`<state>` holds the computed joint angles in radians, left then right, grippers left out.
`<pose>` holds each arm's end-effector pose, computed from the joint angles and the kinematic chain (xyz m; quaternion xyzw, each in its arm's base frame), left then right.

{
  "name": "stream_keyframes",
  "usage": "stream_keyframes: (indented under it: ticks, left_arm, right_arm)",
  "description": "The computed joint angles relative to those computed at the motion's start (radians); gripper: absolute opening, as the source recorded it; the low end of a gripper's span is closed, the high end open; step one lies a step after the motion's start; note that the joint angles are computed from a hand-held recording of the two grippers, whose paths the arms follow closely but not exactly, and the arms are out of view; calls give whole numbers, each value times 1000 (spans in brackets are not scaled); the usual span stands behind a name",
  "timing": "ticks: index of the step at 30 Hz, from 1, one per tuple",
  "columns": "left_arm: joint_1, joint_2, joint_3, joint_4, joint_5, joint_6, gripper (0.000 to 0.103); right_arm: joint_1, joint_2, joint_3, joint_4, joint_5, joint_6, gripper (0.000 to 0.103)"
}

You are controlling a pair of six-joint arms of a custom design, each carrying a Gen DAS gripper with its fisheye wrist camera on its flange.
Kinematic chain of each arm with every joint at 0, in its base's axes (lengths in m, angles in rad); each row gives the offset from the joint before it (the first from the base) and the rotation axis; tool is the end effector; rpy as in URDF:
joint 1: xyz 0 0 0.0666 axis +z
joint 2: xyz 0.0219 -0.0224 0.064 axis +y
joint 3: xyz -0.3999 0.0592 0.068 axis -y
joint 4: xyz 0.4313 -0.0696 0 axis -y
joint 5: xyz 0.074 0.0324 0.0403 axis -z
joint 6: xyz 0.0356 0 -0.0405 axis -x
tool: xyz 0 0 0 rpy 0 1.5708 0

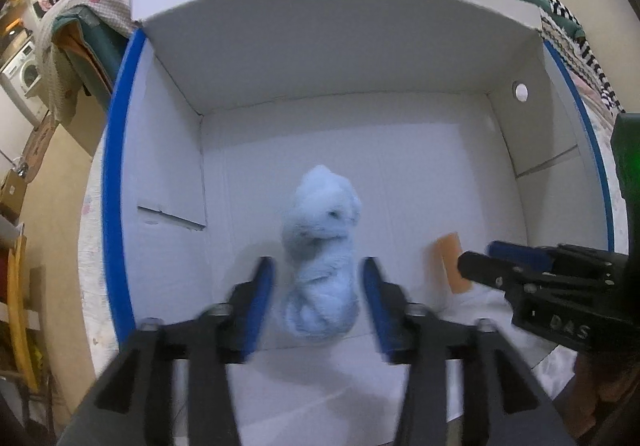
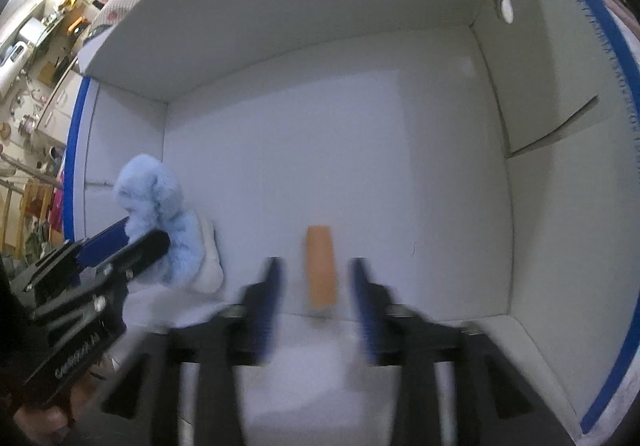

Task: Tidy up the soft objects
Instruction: 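Open both grippers to release the items inside the box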

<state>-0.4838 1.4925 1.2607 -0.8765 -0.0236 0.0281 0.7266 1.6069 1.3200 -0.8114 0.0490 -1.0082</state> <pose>0.4666 -0.2447 0.3373 0.2172 0.9488 -0.0469 0.2246 0.4257 0.3755 0.3081 0.1421 0.9615 0.1630 0.1695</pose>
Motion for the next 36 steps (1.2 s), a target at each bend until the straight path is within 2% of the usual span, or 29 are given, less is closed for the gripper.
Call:
stream_keyframes:
  ticks: [1,5,9,20,36]
  left_arm:
    - [3,-8,-4,8,-8,2,62]
    - [2,-24,-13,28,-28,-5,66]
    - [2,-29,-18,36,-48,-3,66]
    - [17,-49,-26,31,-39,-11,66]
    - [52,-195,-96,45,-36,8,66]
  right_arm:
    - [0,-7,-6,9,5,-8,76]
    - [-3,-30,-31,53,14,-34,77]
    - [-5,-54,-59,107,12,-61,85]
    - [3,-51,-40,82,26,-66,85]
    - [48,-123,-66,39,126,-104,85]
